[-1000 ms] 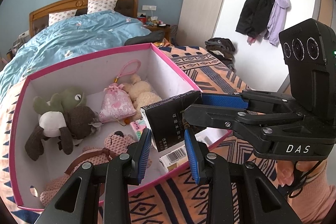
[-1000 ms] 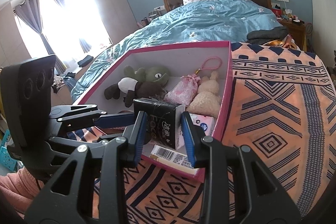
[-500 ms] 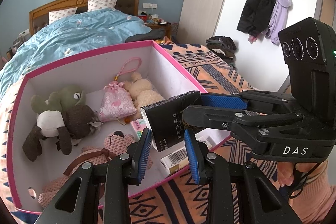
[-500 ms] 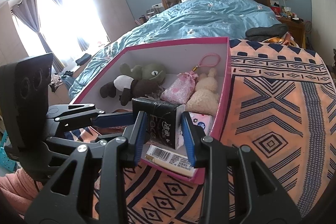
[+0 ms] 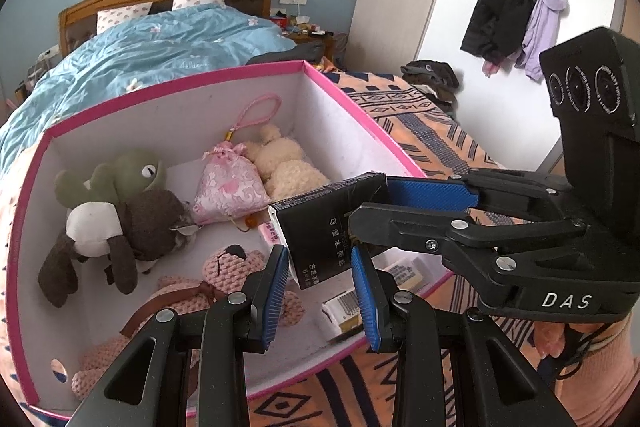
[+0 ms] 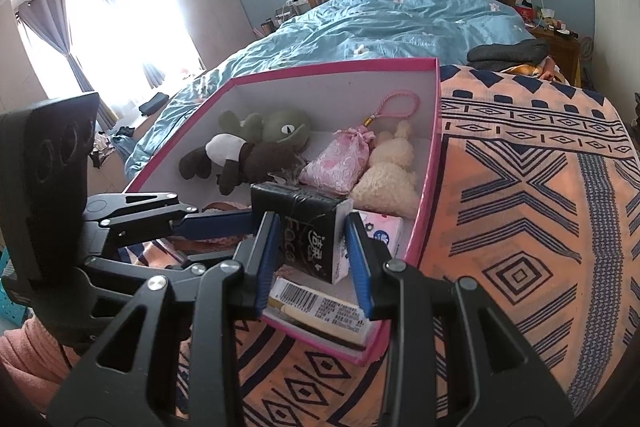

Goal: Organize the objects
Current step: 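Lower the black tissue pack into the magenta box with the right tool, then open the right tool to release the pack and withdraw both tools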

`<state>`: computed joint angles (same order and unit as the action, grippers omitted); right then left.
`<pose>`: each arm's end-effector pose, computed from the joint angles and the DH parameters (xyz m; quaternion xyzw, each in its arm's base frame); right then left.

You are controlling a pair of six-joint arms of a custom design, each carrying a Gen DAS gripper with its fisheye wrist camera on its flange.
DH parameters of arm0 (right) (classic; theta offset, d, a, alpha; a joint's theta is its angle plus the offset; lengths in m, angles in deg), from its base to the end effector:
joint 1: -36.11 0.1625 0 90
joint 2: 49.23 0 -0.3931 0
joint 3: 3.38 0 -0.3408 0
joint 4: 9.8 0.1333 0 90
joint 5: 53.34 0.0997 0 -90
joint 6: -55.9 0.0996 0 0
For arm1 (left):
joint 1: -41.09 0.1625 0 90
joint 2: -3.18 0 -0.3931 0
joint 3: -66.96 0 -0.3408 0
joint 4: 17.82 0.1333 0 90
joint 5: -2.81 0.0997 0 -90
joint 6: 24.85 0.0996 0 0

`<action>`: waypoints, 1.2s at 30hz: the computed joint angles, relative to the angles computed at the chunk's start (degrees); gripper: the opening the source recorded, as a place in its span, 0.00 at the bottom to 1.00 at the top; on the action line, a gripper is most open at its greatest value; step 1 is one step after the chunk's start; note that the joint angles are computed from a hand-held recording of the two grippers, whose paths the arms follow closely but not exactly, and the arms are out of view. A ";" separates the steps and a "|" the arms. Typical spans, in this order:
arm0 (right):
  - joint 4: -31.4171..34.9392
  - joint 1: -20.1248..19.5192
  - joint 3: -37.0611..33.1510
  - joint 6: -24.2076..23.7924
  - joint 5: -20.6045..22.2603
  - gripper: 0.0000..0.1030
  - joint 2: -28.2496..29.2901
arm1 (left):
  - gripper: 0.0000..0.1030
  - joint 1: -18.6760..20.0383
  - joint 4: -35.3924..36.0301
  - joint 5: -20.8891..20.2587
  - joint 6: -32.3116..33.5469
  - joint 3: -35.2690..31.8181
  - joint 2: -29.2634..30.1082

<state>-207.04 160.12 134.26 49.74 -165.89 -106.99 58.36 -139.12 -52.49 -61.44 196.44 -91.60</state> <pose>0.3028 -0.2787 0.1236 0.2838 -0.9108 0.2708 0.1286 -0.2703 -0.2830 0.2726 0.3043 0.9043 -0.2268 0.1955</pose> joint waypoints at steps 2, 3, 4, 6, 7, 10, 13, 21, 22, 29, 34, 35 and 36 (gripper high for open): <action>0.91 0.33 -0.65 0.29 -0.90 0.36 0.25 | 0.31 0.40 -0.06 -0.31 -0.14 -0.12 0.21; 1.06 0.44 -0.84 0.29 -1.27 0.36 0.42 | 0.31 0.48 -0.17 -0.30 -0.10 -0.18 0.24; 1.17 0.71 -1.10 0.34 -1.94 0.36 0.69 | 0.31 0.52 -0.08 -0.18 -0.24 -0.25 0.37; 1.23 1.07 -1.31 0.41 -2.78 0.36 0.98 | 0.33 0.50 0.02 0.06 -0.36 -0.17 0.30; 1.20 1.26 -1.40 0.48 -3.13 0.38 1.16 | 0.35 0.47 -0.05 0.21 -0.47 -0.05 0.22; 0.50 1.57 -1.39 0.64 -3.43 0.42 1.57 | 0.41 -0.35 0.96 1.49 -1.66 0.43 -0.61; -0.12 2.11 -1.28 0.88 -4.08 0.46 1.95 | 0.51 -2.34 3.05 3.60 -3.39 1.12 -2.31; -5.27 5.28 1.55 1.81 -5.20 0.62 2.15 | 0.85 -13.26 18.14 10.95 -13.45 3.27 -12.57; -6.82 6.18 2.20 2.00 -5.63 0.65 2.42 | 0.88 -14.78 20.50 11.19 -15.00 3.44 -14.34; -14.81 12.01 5.02 2.78 -10.25 0.84 6.52 | 1.00 -25.78 44.94 13.21 -33.60 2.38 -22.77; -21.70 15.79 6.50 6.48 -16.20 0.99 13.11 | 1.00 -30.54 56.82 10.51 -45.70 2.12 -26.14; -22.44 16.38 6.56 7.07 -17.13 0.99 14.37 | 1.00 -31.47 58.33 9.82 -47.55 2.24 -27.06; -22.81 16.83 6.59 7.71 -17.79 0.99 15.31 | 1.00 -32.33 59.92 9.32 -49.24 2.21 -27.63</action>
<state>-229.85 176.95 140.85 57.45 -183.68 -91.68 26.03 -79.20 -43.17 -110.68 198.65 -119.23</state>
